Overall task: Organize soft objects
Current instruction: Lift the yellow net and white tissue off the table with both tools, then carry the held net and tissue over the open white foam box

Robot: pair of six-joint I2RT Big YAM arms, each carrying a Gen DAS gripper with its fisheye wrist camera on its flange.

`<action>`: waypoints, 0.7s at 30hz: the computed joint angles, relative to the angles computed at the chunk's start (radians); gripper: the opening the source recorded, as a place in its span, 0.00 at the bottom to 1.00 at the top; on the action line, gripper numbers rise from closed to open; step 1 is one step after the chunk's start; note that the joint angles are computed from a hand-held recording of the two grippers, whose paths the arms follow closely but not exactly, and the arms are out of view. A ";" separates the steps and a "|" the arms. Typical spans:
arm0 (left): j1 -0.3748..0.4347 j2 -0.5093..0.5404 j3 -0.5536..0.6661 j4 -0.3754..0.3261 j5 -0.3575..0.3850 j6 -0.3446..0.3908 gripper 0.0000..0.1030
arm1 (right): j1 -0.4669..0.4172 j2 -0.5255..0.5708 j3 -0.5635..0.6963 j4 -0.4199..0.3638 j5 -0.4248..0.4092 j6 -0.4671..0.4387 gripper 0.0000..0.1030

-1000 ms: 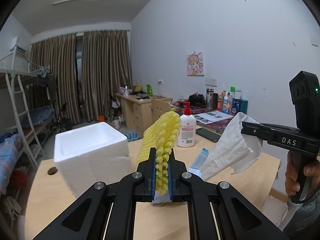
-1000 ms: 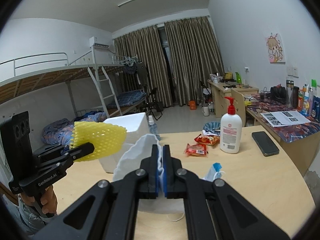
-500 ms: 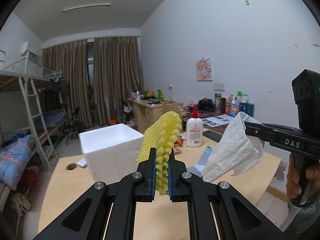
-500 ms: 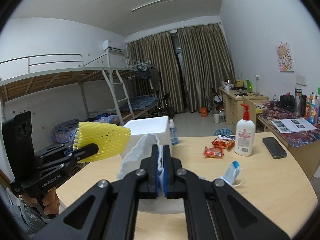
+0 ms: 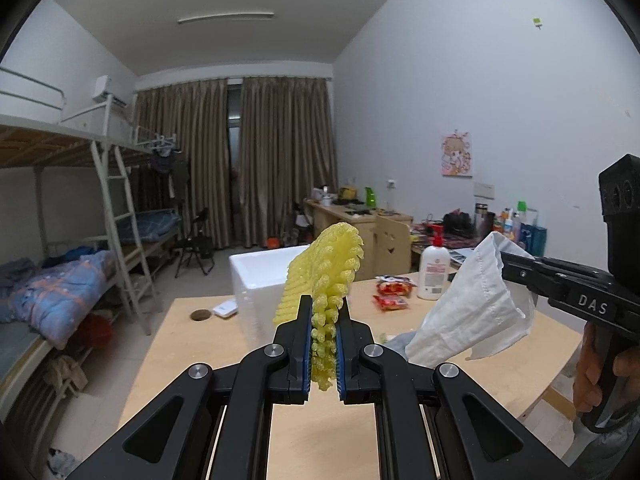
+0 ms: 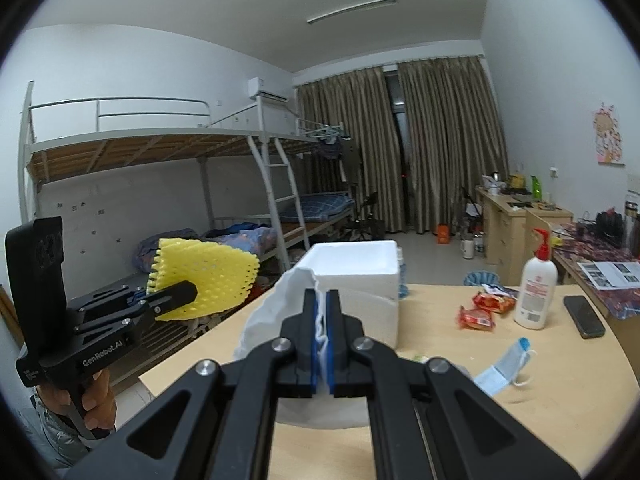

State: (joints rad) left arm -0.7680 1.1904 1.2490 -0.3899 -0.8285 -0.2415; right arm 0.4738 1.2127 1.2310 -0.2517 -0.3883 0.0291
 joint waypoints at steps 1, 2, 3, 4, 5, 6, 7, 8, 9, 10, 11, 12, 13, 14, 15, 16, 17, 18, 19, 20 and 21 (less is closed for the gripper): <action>-0.002 -0.007 -0.004 -0.008 -0.014 -0.007 0.09 | 0.004 -0.001 -0.003 0.003 -0.004 -0.001 0.05; -0.003 -0.010 -0.004 -0.010 -0.019 -0.011 0.09 | 0.009 0.001 -0.003 0.007 -0.008 -0.002 0.05; -0.006 -0.017 -0.010 -0.010 -0.029 -0.014 0.09 | 0.014 0.002 -0.003 0.008 -0.008 -0.001 0.05; -0.008 -0.023 -0.015 -0.012 -0.036 -0.016 0.09 | 0.018 0.004 -0.001 0.007 -0.009 -0.002 0.05; -0.006 -0.027 -0.017 -0.015 -0.035 -0.014 0.09 | 0.022 0.008 0.001 0.007 -0.012 -0.003 0.05; -0.007 -0.028 -0.018 -0.015 -0.037 -0.016 0.09 | 0.025 0.011 0.003 0.006 -0.012 -0.003 0.05; -0.006 -0.030 -0.020 -0.017 -0.041 -0.021 0.09 | 0.028 0.016 0.006 0.004 -0.014 -0.004 0.05; -0.005 -0.033 -0.024 -0.019 -0.040 -0.023 0.09 | 0.032 0.019 0.008 0.003 -0.012 -0.006 0.05; -0.003 -0.035 -0.027 -0.019 -0.039 -0.025 0.09 | 0.037 0.023 0.012 0.003 -0.008 -0.007 0.05; 0.002 -0.038 -0.031 -0.021 -0.035 -0.031 0.09 | 0.039 0.026 0.014 0.000 -0.008 -0.008 0.05; 0.004 -0.042 -0.037 -0.022 -0.031 -0.033 0.09 | 0.042 0.032 0.022 -0.005 -0.008 -0.010 0.05; 0.008 -0.044 -0.040 -0.022 -0.029 -0.036 0.09 | 0.045 0.037 0.027 -0.008 -0.007 -0.013 0.05; 0.013 -0.044 -0.041 -0.023 -0.028 -0.042 0.09 | 0.047 0.039 0.029 -0.010 -0.006 -0.013 0.05; 0.017 -0.048 -0.046 -0.022 -0.026 -0.043 0.09 | 0.050 0.041 0.031 -0.010 -0.007 -0.012 0.05; 0.023 -0.048 -0.047 -0.022 -0.022 -0.044 0.09 | 0.052 0.045 0.035 -0.010 -0.010 -0.011 0.05; 0.028 -0.047 -0.046 -0.025 -0.021 -0.047 0.09 | 0.052 0.048 0.037 -0.009 -0.011 -0.012 0.05; 0.036 -0.046 -0.046 -0.027 -0.015 -0.047 0.09 | 0.054 0.052 0.041 -0.008 -0.008 -0.011 0.05; 0.043 -0.045 -0.045 -0.026 -0.008 -0.045 0.09 | 0.054 0.059 0.047 -0.009 -0.009 -0.010 0.05; 0.049 -0.043 -0.043 -0.026 -0.004 -0.041 0.09 | 0.054 0.062 0.050 -0.009 -0.011 -0.009 0.05; 0.054 -0.040 -0.040 -0.025 0.000 -0.035 0.09 | 0.055 0.068 0.055 -0.009 -0.010 -0.008 0.05; 0.060 -0.036 -0.037 -0.022 0.008 -0.032 0.09 | 0.055 0.076 0.063 -0.013 -0.009 -0.007 0.05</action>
